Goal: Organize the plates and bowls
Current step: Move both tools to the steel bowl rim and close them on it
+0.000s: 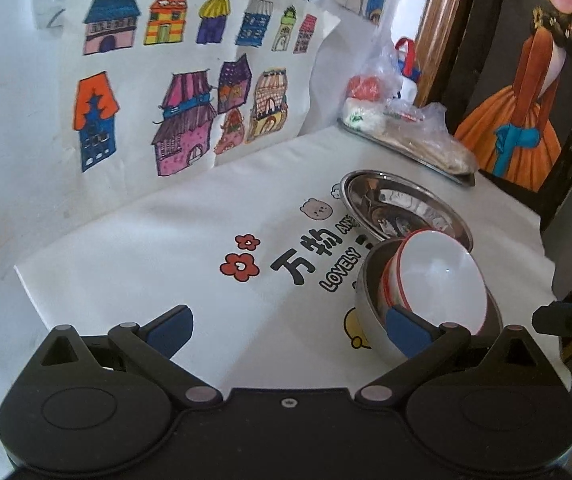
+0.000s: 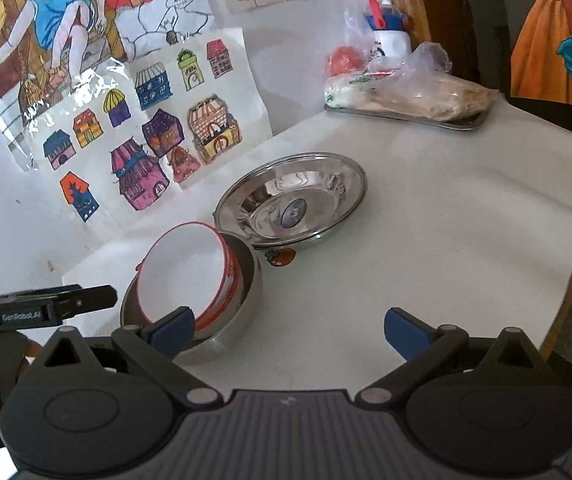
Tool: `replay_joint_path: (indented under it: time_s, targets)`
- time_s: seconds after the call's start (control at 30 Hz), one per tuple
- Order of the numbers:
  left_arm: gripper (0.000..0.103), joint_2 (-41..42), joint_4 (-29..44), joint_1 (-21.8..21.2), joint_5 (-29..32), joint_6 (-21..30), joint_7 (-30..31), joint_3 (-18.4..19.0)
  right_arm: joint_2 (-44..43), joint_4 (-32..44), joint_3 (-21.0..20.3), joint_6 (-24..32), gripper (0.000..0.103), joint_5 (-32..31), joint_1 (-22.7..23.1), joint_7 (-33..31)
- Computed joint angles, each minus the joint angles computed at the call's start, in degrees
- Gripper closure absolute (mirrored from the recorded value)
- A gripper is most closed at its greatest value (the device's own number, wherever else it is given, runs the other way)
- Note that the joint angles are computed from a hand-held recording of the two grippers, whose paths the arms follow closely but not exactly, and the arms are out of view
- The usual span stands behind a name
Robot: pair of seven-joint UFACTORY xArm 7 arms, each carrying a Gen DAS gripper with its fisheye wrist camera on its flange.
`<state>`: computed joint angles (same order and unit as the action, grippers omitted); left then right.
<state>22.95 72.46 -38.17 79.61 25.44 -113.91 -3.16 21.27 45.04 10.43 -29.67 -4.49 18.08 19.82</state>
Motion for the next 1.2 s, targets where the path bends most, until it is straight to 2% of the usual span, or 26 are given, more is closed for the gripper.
replay_joint_path:
  time_s: [0.17, 0.27, 0.33, 0.43, 0.57, 0.67, 0.8, 0.97, 1.2]
  targets:
    - [0.001, 2.01, 2.30, 0.99, -3.87, -2.10, 6.99, 0.54, 0.94, 3.22, -1.83, 5.03, 0.000, 3.35, 2.85, -2.83]
    - [0.001, 2.74, 3.11, 1.09, -5.42, -3.80, 9.05, 1.50, 1.50, 5.16, -1.35, 8.99, 0.000, 3.32, 2.00, -3.09]
    - [0.001, 3.33, 3.92, 1.37, -8.03, -4.52, 12.83, 1.71, 1.95, 6.26, -0.11, 10.69, 0.000, 2.31, 0.34, -2.65]
    - [0.001, 4.22, 5.06, 1.95, -13.44, -5.45, 21.23, 1.50, 2.35, 7.73, 1.01, 13.11, 0.000, 1.09, -1.14, -2.37]
    - [0.001, 5.41, 6.17, 3.75, -21.70, -7.38, 32.73, 0.09, 2.53, 9.67, 0.01, 16.80, 0.000, 1.41, 0.24, -3.64]
    - [0.001, 6.28, 7.52, 4.16, -27.03, -5.78, 40.81, -0.89, 2.42, 10.97, -1.02, 19.82, 0.001, 2.26, 1.77, -4.35]
    - [0.001, 6.70, 8.62, 2.54, -30.63, -4.47, 45.39, 0.59, 2.14, 12.63, -0.81, 24.29, 0.003, 3.11, 1.92, -4.80]
    - [0.001, 7.13, 9.55, 1.80, -37.16, -3.53, 51.38, 1.42, 2.03, 14.34, 4.14, 29.36, 0.008, 5.09, -2.68, -6.82]
    - [0.001, 7.41, 10.61, -1.83, -39.15, -2.11, 54.51, 4.96, 1.96, 15.39, 4.47, 31.67, 0.012, 7.74, -2.53, -8.94]
